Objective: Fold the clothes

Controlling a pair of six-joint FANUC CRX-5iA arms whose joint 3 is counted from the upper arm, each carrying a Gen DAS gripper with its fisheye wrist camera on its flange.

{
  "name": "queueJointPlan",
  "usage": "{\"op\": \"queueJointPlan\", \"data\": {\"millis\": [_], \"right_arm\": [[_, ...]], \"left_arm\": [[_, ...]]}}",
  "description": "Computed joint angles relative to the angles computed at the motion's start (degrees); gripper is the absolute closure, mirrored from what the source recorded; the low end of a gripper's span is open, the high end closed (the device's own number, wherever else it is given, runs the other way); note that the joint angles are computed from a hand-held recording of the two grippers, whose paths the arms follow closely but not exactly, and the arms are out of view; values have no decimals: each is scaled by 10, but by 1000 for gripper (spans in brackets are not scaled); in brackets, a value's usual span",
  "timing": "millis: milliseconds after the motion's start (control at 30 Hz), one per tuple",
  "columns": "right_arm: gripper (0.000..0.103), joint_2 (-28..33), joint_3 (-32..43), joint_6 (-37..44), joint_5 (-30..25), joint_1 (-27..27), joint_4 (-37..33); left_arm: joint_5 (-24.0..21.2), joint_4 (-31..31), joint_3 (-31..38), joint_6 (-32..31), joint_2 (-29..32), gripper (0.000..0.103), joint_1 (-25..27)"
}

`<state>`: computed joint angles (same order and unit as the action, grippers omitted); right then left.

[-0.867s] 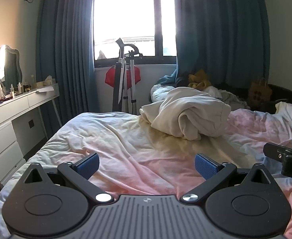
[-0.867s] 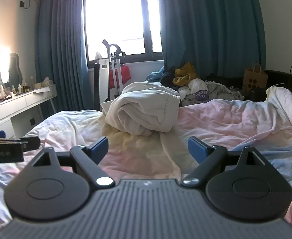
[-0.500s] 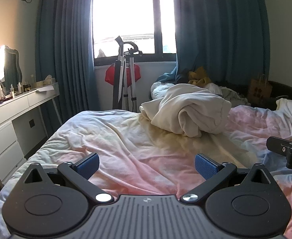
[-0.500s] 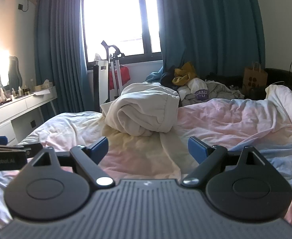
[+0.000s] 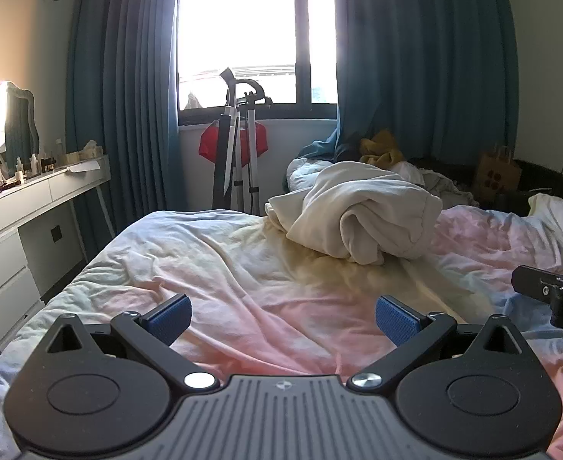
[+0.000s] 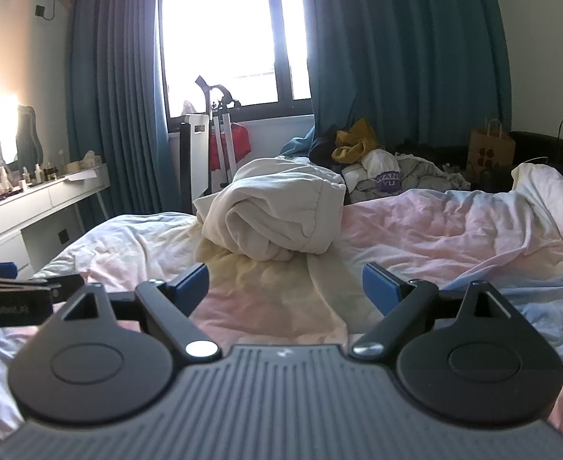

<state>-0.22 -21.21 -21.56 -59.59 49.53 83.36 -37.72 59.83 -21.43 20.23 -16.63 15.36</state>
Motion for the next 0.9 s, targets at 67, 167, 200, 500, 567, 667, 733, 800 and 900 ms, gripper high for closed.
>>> {"op": "queueJointPlan", "data": {"millis": [67,167,200,500,567,667,733,800,900], "right_arm": [[14,0,1,2,-2,0,-2],[14,-2,-1,-4,2,-1,-1],[14,-4,-2,-6,5,-2,-2],[14,-11,-9,-18,14,-5,2],[14,-11,-10,-19,11,-5,5],[14,-11,-9,-22,8,-5,5],[14,-12,-9,-24,7,-5,4],[14,-11,-9,-24,4,-4,5],[14,-11,-9,-20,-3,-2,4]], "left_arm": [[2,2,-1,-1,-1,0,-1],[8,2,-4,-3,-2,0,-4],[13,-3,-3,3,-3,0,-5],[-11,-2,3,3,3,0,-1],[-15,-4,5,5,5,0,0],[-20,-1,8,9,8,0,1],[-21,-2,9,11,9,0,1],[-22,-4,10,14,10,0,2],[-23,-15,15,22,13,0,1]]}}
